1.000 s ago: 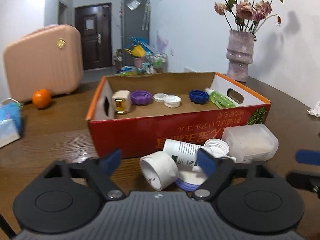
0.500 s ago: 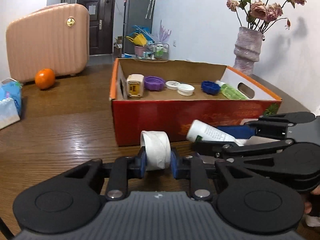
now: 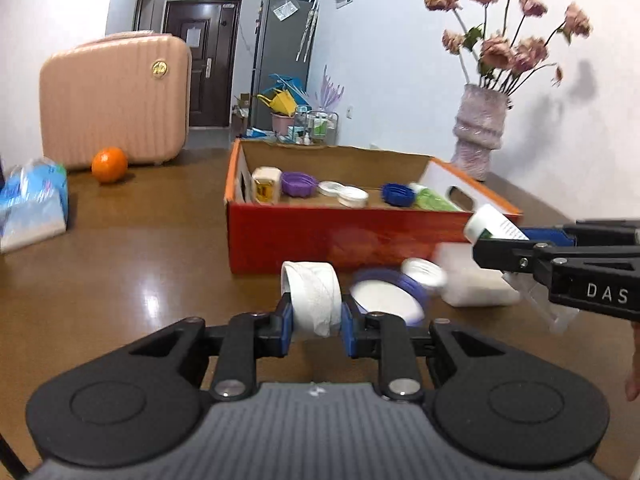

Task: Organize rigid objects
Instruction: 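Carry the tape roll and spray bottle into the box and open both grippers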

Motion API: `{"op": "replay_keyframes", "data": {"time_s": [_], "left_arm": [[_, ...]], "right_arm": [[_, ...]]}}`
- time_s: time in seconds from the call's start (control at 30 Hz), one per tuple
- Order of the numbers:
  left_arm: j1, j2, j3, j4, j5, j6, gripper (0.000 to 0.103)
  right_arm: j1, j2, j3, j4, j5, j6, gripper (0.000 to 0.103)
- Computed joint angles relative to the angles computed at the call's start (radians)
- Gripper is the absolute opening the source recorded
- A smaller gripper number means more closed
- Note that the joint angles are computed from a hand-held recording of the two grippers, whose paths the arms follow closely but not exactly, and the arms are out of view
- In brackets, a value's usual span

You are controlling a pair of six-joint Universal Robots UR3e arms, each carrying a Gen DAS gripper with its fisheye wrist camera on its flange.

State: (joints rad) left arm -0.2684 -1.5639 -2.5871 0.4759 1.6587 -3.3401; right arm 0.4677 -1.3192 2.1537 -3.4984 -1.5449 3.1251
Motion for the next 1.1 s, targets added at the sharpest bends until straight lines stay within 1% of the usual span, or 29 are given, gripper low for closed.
{"op": "replay_keyframes", "data": {"time_s": [0.1,0.17,0.3,0.47,0.53,0.63,0.73,0.77,0.87,0.93,1.0,1.03,1.1], "left_arm": [[-0.104,0.092,-0.043,-0.055,0.077,-0.044,0.024],[-0.178,0.139,-0.046,-0.104,0.14,-0.065,0.024],[-0.33,0.195,-0.021,-0.181,0.294,-0.121,0.024],[-0.51,0.212,0.024,-0.236,0.486,-0.204,0.024],[-0.553,0.213,0.035,-0.255,0.529,-0.234,0.024],[-0.591,0.213,0.052,-0.281,0.563,-0.251,0.024],[-0.574,0.218,0.055,-0.274,0.546,-0.232,0.024],[-0.555,0.22,0.051,-0.26,0.527,-0.217,0.024],[-0.453,0.223,0.044,-0.227,0.433,-0.157,0.024],[-0.332,0.233,0.042,-0.202,0.318,-0.093,0.024],[-0.199,0.221,0.078,-0.201,0.198,-0.023,0.024],[-0.134,0.207,0.109,-0.213,0.14,0.01,0.024],[0.012,0.17,0.187,-0.253,-0.012,0.065,0.024]], "right_arm": [[-0.012,-0.123,0.159,-0.03,0.0,0.025,0.027],[-0.007,-0.178,0.237,-0.051,-0.013,0.036,0.027],[-0.002,-0.275,0.356,-0.082,-0.025,0.073,0.027],[0.042,-0.371,0.416,-0.094,-0.067,0.079,0.027],[0.052,-0.402,0.427,-0.089,-0.072,0.079,0.027],[0.056,-0.448,0.447,-0.074,-0.077,0.082,0.027],[0.038,-0.475,0.454,-0.057,-0.06,0.09,0.027],[0.03,-0.474,0.45,-0.053,-0.053,0.09,0.027],[0.002,-0.445,0.417,-0.048,-0.026,0.089,0.027],[-0.036,-0.422,0.373,-0.022,0.026,0.08,0.027],[-0.101,-0.383,0.301,0.011,0.122,0.069,0.027],[-0.124,-0.352,0.245,0.04,0.16,0.067,0.027],[-0.162,-0.263,0.097,0.109,0.238,0.058,0.027]]}}
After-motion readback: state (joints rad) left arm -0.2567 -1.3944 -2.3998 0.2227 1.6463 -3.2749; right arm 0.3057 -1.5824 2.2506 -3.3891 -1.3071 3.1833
